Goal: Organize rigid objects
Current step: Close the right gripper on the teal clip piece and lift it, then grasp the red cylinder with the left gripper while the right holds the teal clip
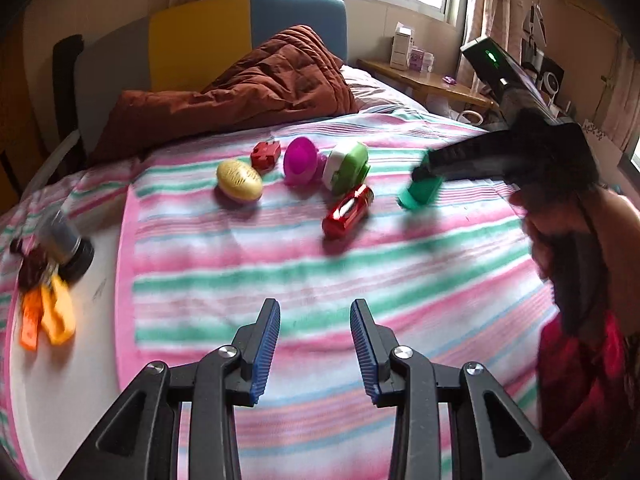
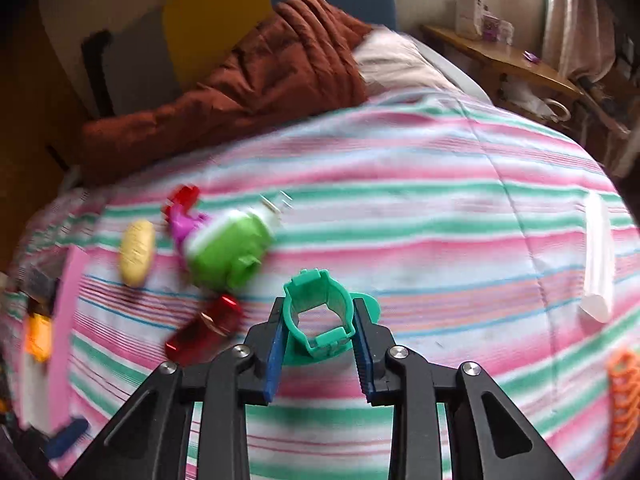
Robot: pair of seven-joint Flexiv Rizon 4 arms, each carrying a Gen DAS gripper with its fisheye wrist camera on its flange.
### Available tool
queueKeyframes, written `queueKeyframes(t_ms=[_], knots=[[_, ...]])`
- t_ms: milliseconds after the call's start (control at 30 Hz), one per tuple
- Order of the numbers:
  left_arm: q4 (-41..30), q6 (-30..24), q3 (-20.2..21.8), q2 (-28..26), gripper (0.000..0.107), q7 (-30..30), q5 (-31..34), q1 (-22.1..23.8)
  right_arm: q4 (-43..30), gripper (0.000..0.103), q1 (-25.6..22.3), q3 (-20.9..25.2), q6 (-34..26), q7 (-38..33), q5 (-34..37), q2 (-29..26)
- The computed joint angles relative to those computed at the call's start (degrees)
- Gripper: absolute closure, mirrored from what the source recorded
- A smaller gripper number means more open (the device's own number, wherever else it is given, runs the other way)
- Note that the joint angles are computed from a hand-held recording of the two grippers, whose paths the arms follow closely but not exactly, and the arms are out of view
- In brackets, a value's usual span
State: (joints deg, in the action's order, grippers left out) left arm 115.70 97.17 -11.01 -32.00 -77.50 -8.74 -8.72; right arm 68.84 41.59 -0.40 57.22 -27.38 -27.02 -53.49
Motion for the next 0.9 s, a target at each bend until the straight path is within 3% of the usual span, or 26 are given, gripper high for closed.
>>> queueKeyframes(t_ms=[100, 233, 367, 533, 733, 833, 900], knots=[[-5.9, -3.6, 3.3, -2.8, 0.069, 0.8, -0.2, -3.8, -0.9, 0.072, -1.4, 1.7, -1.0, 0.0, 2.6, -0.5], [-12.8, -7.7, 4.4, -6.4, 0.069, 2.9, 0.0, -5.7, -1.1, 0.072, -1.3, 1.3, -1.3, 0.4, 2.9, -0.5], [-18.9, -12.3, 2.7, -10.0, 0.069, 5.2, -1.0, -4.7, -1.2, 0.072, -1.9, 1.8, -0.5, 0.6, 4.0, -0.6], [-25.1, -16.4, 4.2, -13.9, 0.069, 5.3, -2.0, -6.0, -0.3, 0.072, -2.0, 1.9, 0.8, 1.6, 4.9, 0.1], [-26.4, -13.8, 3.0, -16.4, 0.070, 6.8, -1.9, -5.8, -0.8, 0.072, -2.0, 2.2, -0.1, 1.4, 5.2, -0.1], [-26.0, -11.8, 3.2, -16.6, 0.081, 7.3, -1.1, -6.1, -0.6, 0.072, -2.0, 2.2, 0.0, 1.7, 5.4, 0.1], [-25.5, -10.6, 3.2, -16.6, 0.081, 7.3, -1.2, -6.0, -0.6, 0.072, -2.0, 2.2, 0.1, 1.6, 5.2, 0.1]])
